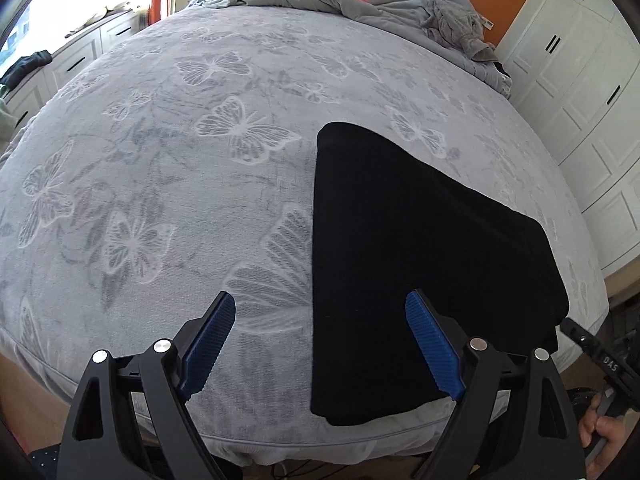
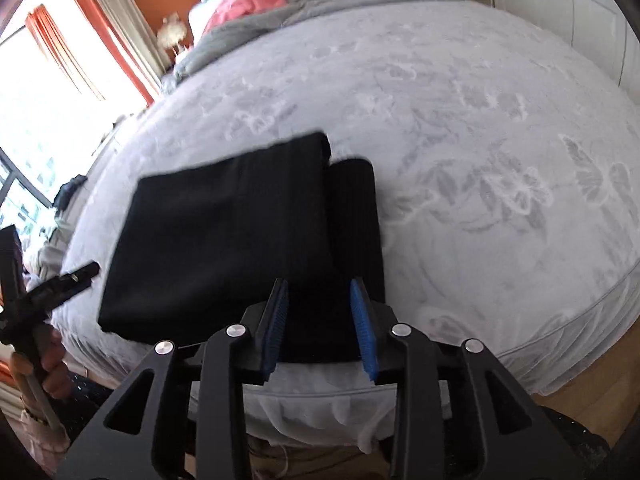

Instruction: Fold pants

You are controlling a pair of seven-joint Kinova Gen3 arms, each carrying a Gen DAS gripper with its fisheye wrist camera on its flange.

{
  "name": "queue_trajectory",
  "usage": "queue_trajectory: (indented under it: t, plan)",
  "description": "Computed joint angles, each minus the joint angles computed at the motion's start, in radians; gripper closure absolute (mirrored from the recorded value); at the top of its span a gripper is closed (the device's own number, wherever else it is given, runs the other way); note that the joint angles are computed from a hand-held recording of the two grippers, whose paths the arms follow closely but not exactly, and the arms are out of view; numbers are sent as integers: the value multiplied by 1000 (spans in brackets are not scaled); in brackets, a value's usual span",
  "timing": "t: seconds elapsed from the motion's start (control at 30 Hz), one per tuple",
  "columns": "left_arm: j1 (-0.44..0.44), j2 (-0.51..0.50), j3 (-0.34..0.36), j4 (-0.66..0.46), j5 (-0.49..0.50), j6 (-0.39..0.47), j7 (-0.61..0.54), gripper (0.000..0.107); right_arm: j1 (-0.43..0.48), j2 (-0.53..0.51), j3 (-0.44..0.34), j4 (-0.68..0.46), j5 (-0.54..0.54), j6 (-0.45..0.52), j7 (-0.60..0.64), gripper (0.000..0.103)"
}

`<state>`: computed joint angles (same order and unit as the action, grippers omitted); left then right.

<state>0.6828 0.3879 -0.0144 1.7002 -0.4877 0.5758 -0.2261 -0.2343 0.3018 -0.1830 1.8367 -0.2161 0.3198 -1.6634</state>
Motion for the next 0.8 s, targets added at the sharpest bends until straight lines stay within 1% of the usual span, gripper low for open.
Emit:
queue_trajectory:
  t: [0.07, 0.1, 0.13, 0.2, 0.23, 0.27, 0.3, 0.33, 0.37, 0.4, 0.43, 0.47, 0.5, 0.6, 0.67, 0.7, 0.73, 0.77, 0.8]
  plan:
    - [7, 7, -5, -11, -8, 5, 10, 23, 19, 5, -55, -32, -18, -4, 54, 71]
    - [5, 14, -2, -19, -6, 9, 6, 23, 17, 18, -68, -55, -14, 2, 80, 71]
    - [2, 23, 4, -33, 0, 19, -3, 23, 2, 43, -62, -89, 5, 24, 90, 72]
    - [-8, 43, 18, -59, 17, 36, -33, 23, -52, 132, -5, -155, 65, 66, 86, 72]
    - [-8, 54, 21, -74, 22, 51, -50, 23, -58, 169, 11, -166, 73, 78, 71, 75]
    - [-2, 65, 21, -90, 23, 69, -60, 23, -47, 187, 8, -166, 64, 74, 68, 75]
    - [3, 75, 20, -104, 24, 85, -70, 23, -20, 186, -13, -174, 40, 86, 77, 75]
    - [4, 81, 22, -112, 28, 93, -81, 23, 18, 167, -52, -166, 0, 82, 87, 74]
    - [4, 86, 23, -116, 33, 96, -91, 23, 62, 147, -99, -153, -41, 68, 111, 71]
    - [5, 91, 22, -121, 38, 103, -97, 23, 99, 134, -145, -150, -81, 52, 152, 71]
    - [9, 94, 18, -123, 38, 105, -98, 23, 123, 134, -181, -159, -106, 52, 192, 71]
    - [15, 97, 13, -126, 36, 107, -98, 23, 130, 144, -198, -183, -114, 63, 217, 71]
    - [18, 99, 11, -129, 34, 110, -102, 23, 122, 159, -197, -209, -106, 70, 225, 71]
    - [34, 114, 1, -157, 25, 134, -99, 23, 33, 234, -116, -339, -38, 137, 167, 71]
    - [44, 124, -2, -180, 14, 150, -103, 23, -41, 305, -28, -431, 33, 180, 91, 72]
    - [53, 129, -6, -191, 5, 158, -101, 23, -74, 347, 18, -475, 74, 217, 63, 73]
    - [63, 136, -11, -203, -6, 171, -99, 23, -92, 369, 46, -503, 105, 239, 44, 79]
    - [68, 143, -12, -215, -14, 181, -100, 23, -96, 374, 56, -515, 120, 253, 12, 79]
    - [71, 149, -12, -226, -20, 189, -104, 22, -89, 359, 47, -508, 118, 252, -5, 78]
